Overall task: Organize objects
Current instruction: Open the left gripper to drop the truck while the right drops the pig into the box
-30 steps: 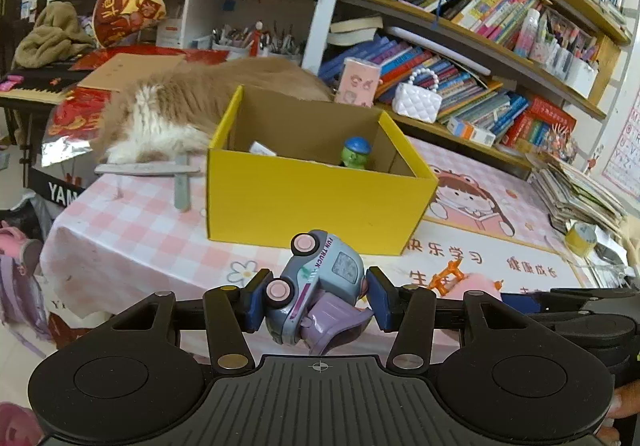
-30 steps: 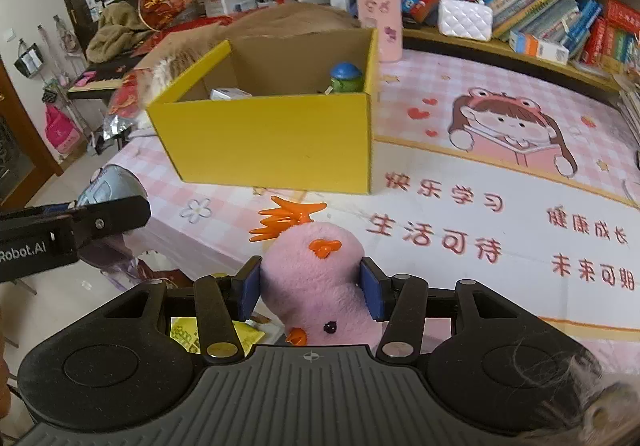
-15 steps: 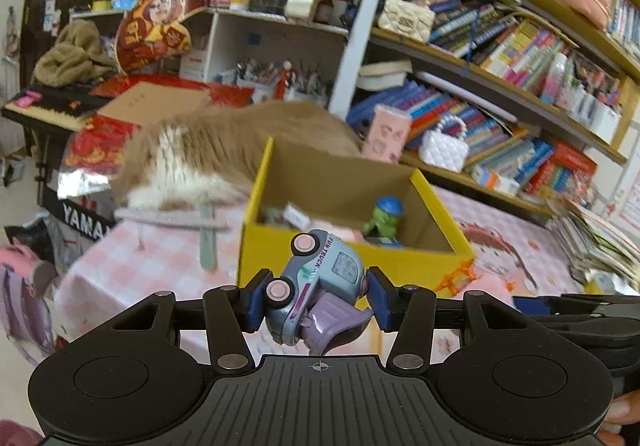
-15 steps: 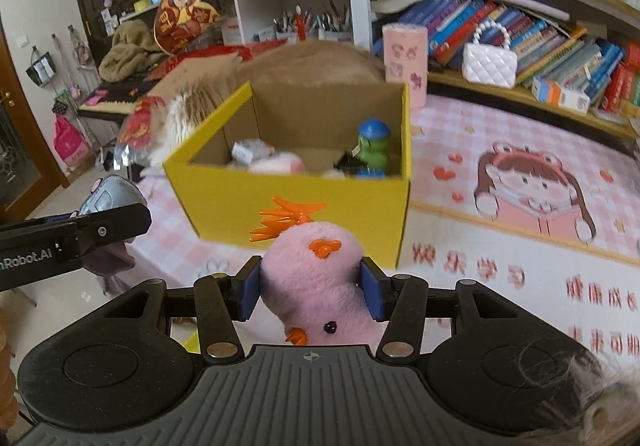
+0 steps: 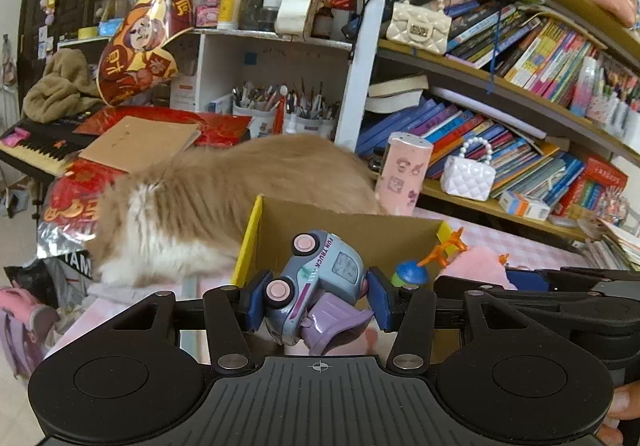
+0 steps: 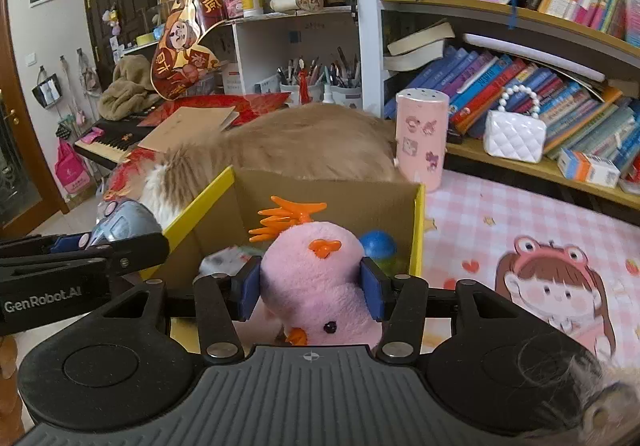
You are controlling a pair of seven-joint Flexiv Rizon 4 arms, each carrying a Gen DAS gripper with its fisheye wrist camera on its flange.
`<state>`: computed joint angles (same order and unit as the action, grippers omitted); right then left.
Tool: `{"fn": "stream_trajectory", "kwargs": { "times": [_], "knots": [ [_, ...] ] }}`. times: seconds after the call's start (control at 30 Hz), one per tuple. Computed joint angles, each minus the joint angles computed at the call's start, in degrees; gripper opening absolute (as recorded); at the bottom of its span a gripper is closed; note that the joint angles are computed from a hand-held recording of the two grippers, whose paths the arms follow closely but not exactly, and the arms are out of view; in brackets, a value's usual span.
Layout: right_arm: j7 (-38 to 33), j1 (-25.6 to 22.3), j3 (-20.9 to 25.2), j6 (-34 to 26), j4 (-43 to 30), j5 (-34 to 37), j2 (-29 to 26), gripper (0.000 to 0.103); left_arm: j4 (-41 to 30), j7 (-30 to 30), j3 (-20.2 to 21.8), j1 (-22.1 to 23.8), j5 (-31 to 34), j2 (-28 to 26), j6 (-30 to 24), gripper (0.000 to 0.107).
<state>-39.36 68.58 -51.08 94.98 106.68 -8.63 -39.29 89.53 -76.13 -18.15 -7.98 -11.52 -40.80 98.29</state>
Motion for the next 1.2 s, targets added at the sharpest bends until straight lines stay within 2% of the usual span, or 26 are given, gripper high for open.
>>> {"fn": "stream_trajectory", "kwargs": {
  "times": [0.17,0.27,0.4,0.53,0.63,0.7,0.77,0.97,1.0,1.07,1.1,1.2],
  "knots": [
    [-2.8,-10.9,9.7,-1.3,-6.3,-3.9,-1.0,0.048,-9.6,-1.6,9.6,-7.6,-2.2,-4.7,-6.6,0.049],
    [-3.2,-16.0,14.0,-2.7,-9.4,-6.5,-2.1,0.048,-14.2,-3.8,14.4,-10.8,-2.4,-7.2,-10.2,0.049],
    [-4.5,-24.2,22.5,-6.1,-14.0,-10.5,-2.8,0.048,-20.1,-8.8,20.6,-14.2,-1.0,-10.6,-15.3,0.049],
    [-7.4,-31.7,31.3,-11.2,-18.9,-13.8,-4.0,0.048,-24.9,-12.2,23.1,-15.1,2.0,-13.1,-19.5,0.049],
    [-10.8,-38.8,41.2,-15.4,-22.7,-13.5,-4.4,0.048,-27.7,-14.0,23.3,-14.7,3.9,-14.3,-22.3,0.049],
    [-13.0,-41.3,44.6,-17.6,-24.3,-14.7,-4.9,0.047,-29.3,-14.1,23.2,-14.5,5.6,-14.9,-23.4,0.049],
    [-14.6,-42.2,46.0,-20.1,-25.7,-16.1,-5.5,0.046,-30.0,-14.3,22.8,-14.3,6.9,-15.1,-24.2,0.050],
    [-14.3,-42.0,45.9,-23.1,-26.7,-18.5,-5.8,0.047,-29.6,-14.5,22.0,-13.8,9.2,-14.6,-24.6,0.051],
    [-14.2,-42.1,46.1,-23.0,-26.6,-18.7,-5.8,0.047,-29.6,-14.8,22.0,-13.7,9.3,-14.5,-24.6,0.053],
    [-13.5,-42.1,45.8,-22.6,-26.3,-19.1,-5.7,0.047,-29.1,-16.2,22.9,-14.1,9.8,-14.3,-23.7,0.065],
    [-12.5,-41.8,45.1,-21.4,-25.7,-19.4,-5.5,0.048,-28.5,-16.5,22.7,-13.9,9.9,-14.0,-22.9,0.067],
    [-7.9,-39.5,40.8,-17.6,-22.9,-21.6,-4.5,0.054,-25.4,-15.3,19.7,-12.3,8.9,-12.5,-20.2,0.073]
  ]
}}
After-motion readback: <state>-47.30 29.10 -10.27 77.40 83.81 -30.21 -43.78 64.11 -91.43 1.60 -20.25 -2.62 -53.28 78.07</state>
